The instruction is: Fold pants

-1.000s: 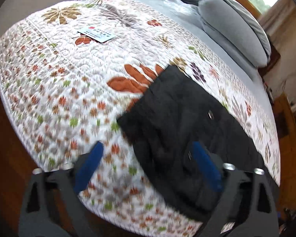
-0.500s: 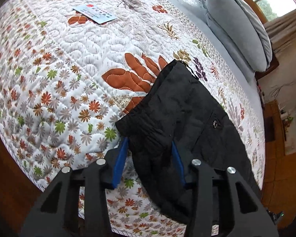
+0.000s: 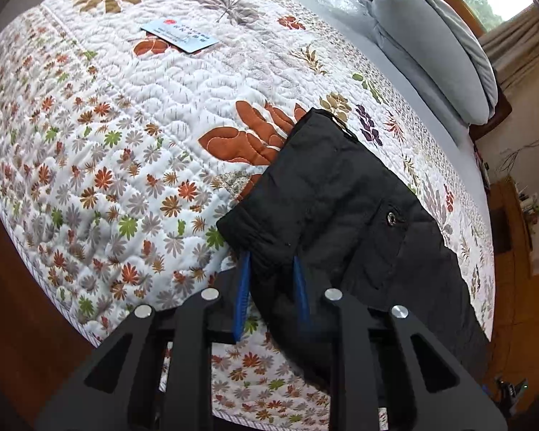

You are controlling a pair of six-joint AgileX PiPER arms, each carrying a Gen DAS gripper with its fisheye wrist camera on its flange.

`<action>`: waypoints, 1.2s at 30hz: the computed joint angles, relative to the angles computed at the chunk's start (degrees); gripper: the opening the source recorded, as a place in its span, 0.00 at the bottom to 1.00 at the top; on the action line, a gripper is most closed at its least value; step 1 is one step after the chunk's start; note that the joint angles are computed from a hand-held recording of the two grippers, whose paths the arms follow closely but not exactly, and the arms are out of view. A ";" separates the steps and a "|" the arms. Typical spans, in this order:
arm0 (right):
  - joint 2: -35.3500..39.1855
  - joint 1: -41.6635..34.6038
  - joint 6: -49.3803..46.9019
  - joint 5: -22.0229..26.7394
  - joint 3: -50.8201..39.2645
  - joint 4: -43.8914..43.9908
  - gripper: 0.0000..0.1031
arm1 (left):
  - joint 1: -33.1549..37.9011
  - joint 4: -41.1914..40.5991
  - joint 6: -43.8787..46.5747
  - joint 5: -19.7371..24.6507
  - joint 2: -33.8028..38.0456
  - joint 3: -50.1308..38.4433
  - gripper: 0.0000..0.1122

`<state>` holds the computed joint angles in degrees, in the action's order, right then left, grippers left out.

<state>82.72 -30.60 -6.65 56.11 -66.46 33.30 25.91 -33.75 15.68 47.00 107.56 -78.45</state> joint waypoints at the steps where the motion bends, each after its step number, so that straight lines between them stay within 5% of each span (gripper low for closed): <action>1: -0.12 -1.73 -1.06 0.13 0.59 1.14 0.68 | -0.28 0.96 0.19 0.47 -0.39 -0.39 0.19; 4: -0.69 -8.36 -4.84 1.18 2.59 5.44 0.71 | -4.02 10.94 -7.98 -1.79 -4.08 -0.10 0.26; 7: -1.49 -17.54 -8.10 2.25 5.54 10.04 0.82 | -9.49 28.13 -20.94 -10.14 -11.58 5.13 0.76; 8: -1.42 -20.98 -10.03 2.85 6.78 12.26 0.82 | -11.02 33.86 -25.53 -13.34 -14.85 7.57 0.84; 12: 0.64 -32.30 -17.10 5.62 10.72 18.33 0.81 | -20.63 47.47 -38.26 -16.03 -19.10 9.63 0.87; 18: 7.95 -36.89 -26.70 5.67 8.81 23.10 0.70 | -31.94 47.01 -36.67 -12.52 -16.17 6.63 0.87; 27: 16.05 -29.98 -24.09 7.60 -7.24 18.98 0.16 | -38.22 44.48 -37.42 -10.41 -7.49 5.16 0.87; 32: 16.25 -26.35 -22.59 9.46 -13.49 14.48 0.16 | -38.11 42.75 -36.08 -8.04 -3.35 4.24 0.87; 35: 16.08 -25.54 -18.39 7.44 -12.29 5.98 0.22 | -38.10 41.06 -34.76 -8.48 -3.73 5.28 0.87; 36: 16.26 -26.01 -17.68 7.50 -11.60 4.48 0.31 | -38.26 41.48 -34.79 -8.42 -3.84 5.22 0.87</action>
